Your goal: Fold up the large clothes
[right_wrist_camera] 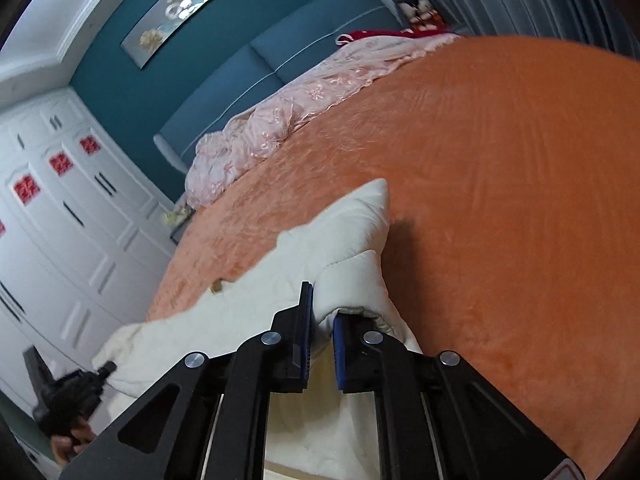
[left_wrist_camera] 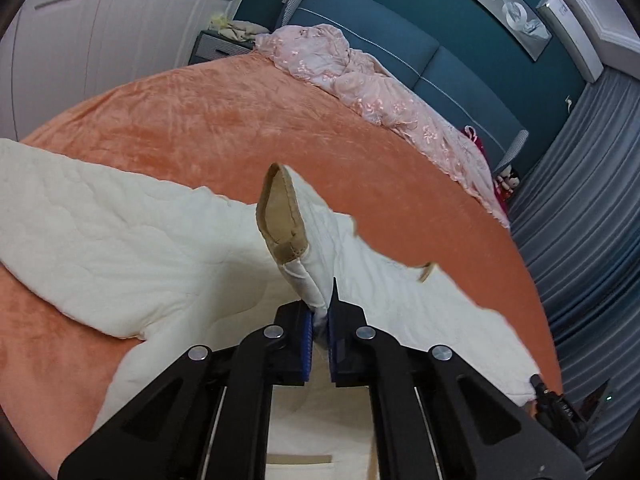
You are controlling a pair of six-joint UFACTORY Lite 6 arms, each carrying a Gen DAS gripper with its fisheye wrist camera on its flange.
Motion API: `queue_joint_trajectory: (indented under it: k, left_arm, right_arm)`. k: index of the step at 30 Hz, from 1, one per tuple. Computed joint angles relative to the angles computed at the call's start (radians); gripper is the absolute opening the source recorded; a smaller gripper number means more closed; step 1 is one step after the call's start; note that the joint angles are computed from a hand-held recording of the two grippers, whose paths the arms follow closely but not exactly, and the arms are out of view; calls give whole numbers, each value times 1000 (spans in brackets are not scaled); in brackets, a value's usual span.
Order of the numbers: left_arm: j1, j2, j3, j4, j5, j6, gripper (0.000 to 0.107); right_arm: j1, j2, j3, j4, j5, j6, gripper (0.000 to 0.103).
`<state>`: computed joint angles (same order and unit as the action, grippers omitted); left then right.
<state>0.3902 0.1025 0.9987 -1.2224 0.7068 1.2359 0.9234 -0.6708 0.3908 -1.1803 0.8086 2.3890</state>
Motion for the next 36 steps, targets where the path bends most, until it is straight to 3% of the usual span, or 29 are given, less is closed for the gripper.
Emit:
queue_joint_trajectory:
  k: [4, 7, 13, 18, 20, 23, 24, 26, 31, 36]
  left_arm:
    - [-50, 169, -35, 34, -159, 41, 5]
    - [-66, 214, -110, -104, -247, 235, 5]
    - [-82, 229, -205, -490, -278, 666, 7]
    - [-78, 210, -270, -706, -253, 904, 7]
    - [-70, 206, -278, -721, -241, 927, 8]
    - [-44, 218, -277, -694, -198, 907, 8]
    - [-41, 221, -275, -690, -187, 900, 8]
    - [-40, 229, -276, -708, -175, 916, 8]
    - [-53, 219, -286, -736, -185, 939, 8]
    - [-55, 219, -290, -751, -184, 957, 8]
  right_arm:
    - [-66, 205, -28, 51, -147, 6, 7]
    - [-67, 288, -38, 20, -171, 60, 7]
    - [-106, 428, -32, -108, -225, 176, 7]
    - [-101, 393, -73, -148, -223, 232, 7]
    - [-56, 342, -77, -52, -149, 207, 14]
    - [174, 293, 46, 219, 160, 132, 26]
    - [237, 322, 114, 241, 242, 126, 26]
    - [290, 447, 273, 199, 280, 71, 26]
    - [172, 919, 727, 159, 16, -331, 21]
    - [135, 1171, 893, 216, -111, -392, 20]
